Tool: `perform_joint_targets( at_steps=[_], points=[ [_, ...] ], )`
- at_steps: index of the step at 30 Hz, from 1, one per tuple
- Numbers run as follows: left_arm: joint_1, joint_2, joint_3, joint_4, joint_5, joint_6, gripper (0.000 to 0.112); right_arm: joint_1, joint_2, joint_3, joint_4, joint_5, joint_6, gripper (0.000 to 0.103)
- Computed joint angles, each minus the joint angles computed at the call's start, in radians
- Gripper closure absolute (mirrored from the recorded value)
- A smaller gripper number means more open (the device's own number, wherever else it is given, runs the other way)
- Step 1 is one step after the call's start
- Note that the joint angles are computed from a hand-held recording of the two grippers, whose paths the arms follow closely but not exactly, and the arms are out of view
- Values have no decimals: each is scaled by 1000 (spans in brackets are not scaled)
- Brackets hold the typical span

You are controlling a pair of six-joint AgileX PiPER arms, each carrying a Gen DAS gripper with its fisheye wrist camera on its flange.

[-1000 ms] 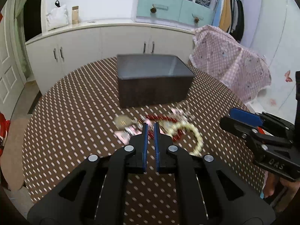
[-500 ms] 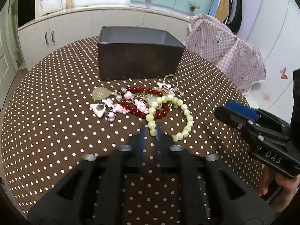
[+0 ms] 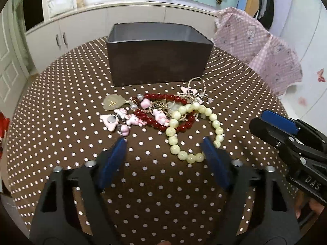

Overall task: Organize jewelry
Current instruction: 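Move both grippers back to the jewelry pile, then grasp the white pearl bracelet with the left gripper while the right grasps the red bead bracelet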

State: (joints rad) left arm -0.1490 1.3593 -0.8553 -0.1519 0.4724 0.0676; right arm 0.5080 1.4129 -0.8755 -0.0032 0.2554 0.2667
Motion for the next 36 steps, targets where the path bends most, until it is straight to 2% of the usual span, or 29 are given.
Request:
perform_joint_targets(
  at_steps=[2,5,6,7,9,13,18,26,30,36],
  points=[
    [-22,7,-8,90,1,-74,58,3,2,-1,-13,3,14,59],
    [-33,18,-23,114,2,-79,72,7,3,-2,-26,5,28,58],
    [-25,15,-18,86,0,-43,79,8,3,-1,-29,6,31,58],
    [-22,13,-15,66,-3,-18,81,9,4,-3,-37,8,40,58],
    [4,4,-6,-34,0,88,100,12,3,-2,-59,10,63,58],
    [74,-22,22,-296,4,330,103,26,0,-2,-107,13,116,58],
    [178,-85,56,-496,30,530,103,40,5,-20,-125,21,124,58],
    [369,-194,84,-670,132,705,103,105,72,-106,-167,46,140,59],
    [429,-222,89,-706,163,740,103,136,135,-174,-112,69,61,77],
    [527,-230,88,-773,224,831,103,161,241,-329,-105,135,-3,82]
  ],
)
